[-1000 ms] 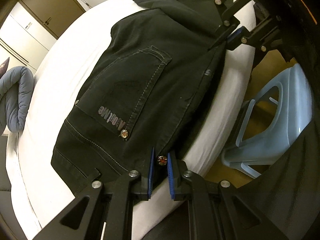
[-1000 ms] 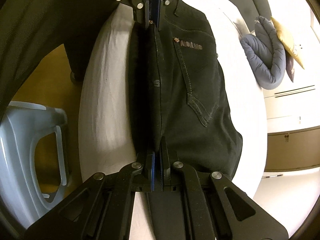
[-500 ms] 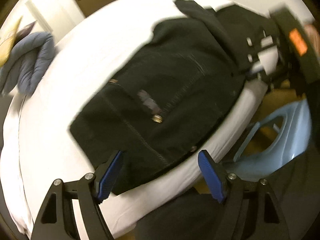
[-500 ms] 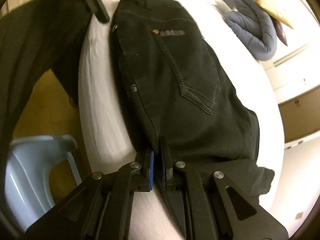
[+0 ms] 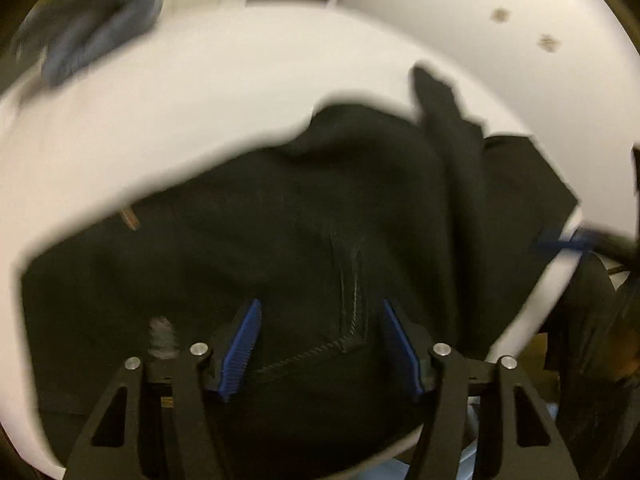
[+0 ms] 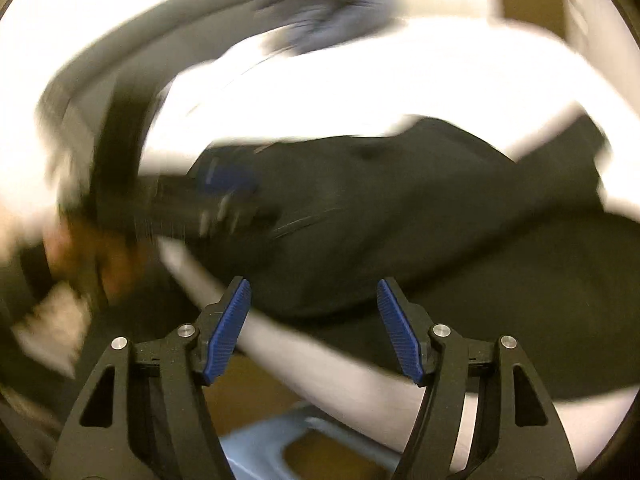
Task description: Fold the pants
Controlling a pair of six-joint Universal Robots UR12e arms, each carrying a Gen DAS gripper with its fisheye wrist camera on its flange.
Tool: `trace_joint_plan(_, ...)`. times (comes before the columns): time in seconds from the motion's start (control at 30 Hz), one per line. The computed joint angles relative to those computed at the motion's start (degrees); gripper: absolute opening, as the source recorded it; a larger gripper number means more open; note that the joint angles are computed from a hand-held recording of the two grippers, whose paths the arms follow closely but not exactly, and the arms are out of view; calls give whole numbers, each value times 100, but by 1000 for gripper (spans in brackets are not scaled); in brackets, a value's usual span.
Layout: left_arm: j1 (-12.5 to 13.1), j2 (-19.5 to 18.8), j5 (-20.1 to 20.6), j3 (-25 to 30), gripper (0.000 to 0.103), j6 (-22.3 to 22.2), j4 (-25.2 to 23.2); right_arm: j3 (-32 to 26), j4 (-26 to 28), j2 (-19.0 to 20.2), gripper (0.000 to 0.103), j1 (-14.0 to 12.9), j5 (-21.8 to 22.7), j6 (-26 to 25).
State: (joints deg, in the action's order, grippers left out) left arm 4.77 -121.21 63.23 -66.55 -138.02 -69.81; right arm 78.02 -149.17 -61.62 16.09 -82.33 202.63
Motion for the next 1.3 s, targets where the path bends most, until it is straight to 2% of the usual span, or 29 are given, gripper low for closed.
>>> trace_joint_plan(0.03,-7,-29,13,-51,64,-245,102,110,-102,-67,65,-169,150,447)
trace_joint_plan(0.07,27,-23,-180,-124,66,-493,223,248,-310,-141,65,-370,216,945)
trace_joint_plan(0.1,40,-42,-277,-89,69,-643,143,342,-498,-192,65,-527,143,1333)
trace_joint_plan(0.2,68,-67,-388,-29,69,-919,34,499,-1213,-197,65,-966,230,2239)
trace_joint_plan(0.27,113,-96,-558,13,69,-1063,-57,456,-1615,-66,63,-1248,254,2862)
trace_joint_plan(0.33,173,-160,-789,122,69,-1258,-256,328,-1689,92,52,-1453,252,3336)
trace_joint_plan(0.43,219,-207,-973,191,69,-1426,-394,43,-1703,397,50,-1726,384,4111)
trace_joint_plan(0.57,261,-272,-1094,311,69,-1545,-495,-45,-1631,596,50,-1932,226,4681)
trace_joint_plan(0.67,303,-289,-1223,319,68,-1606,-563,-186,-1503,762,50,-2041,220,4938)
trace_joint_plan(0.77,287,-305,-1214,341,68,-1637,-560,-455,-1464,970,48,-2149,345,4849)
trace_joint_plan(0.9,307,-291,-1184,333,67,-1649,-533,-910,-1210,1245,29,-2195,588,4511)
trace_joint_plan(0.93,308,-286,-1185,322,66,-1664,-521,-1061,-1014,1315,19,-2199,566,4422)
trace_joint_plan(1.03,304,-295,-1206,321,64,-1765,-494,-1290,-764,1417,5,-2186,404,4259)
trace_joint_plan(1.17,331,-310,-1245,344,63,-1778,-541,-1528,-437,1434,2,-2146,20,3849)
trace_joint_plan(1.23,330,-317,-1230,353,63,-1800,-536,-1502,-350,1307,2,-2088,-204,3788)
trace_joint_plan(1.3,331,-320,-1218,356,63,-1847,-526,-1190,-671,1030,2,-2039,-395,3815)
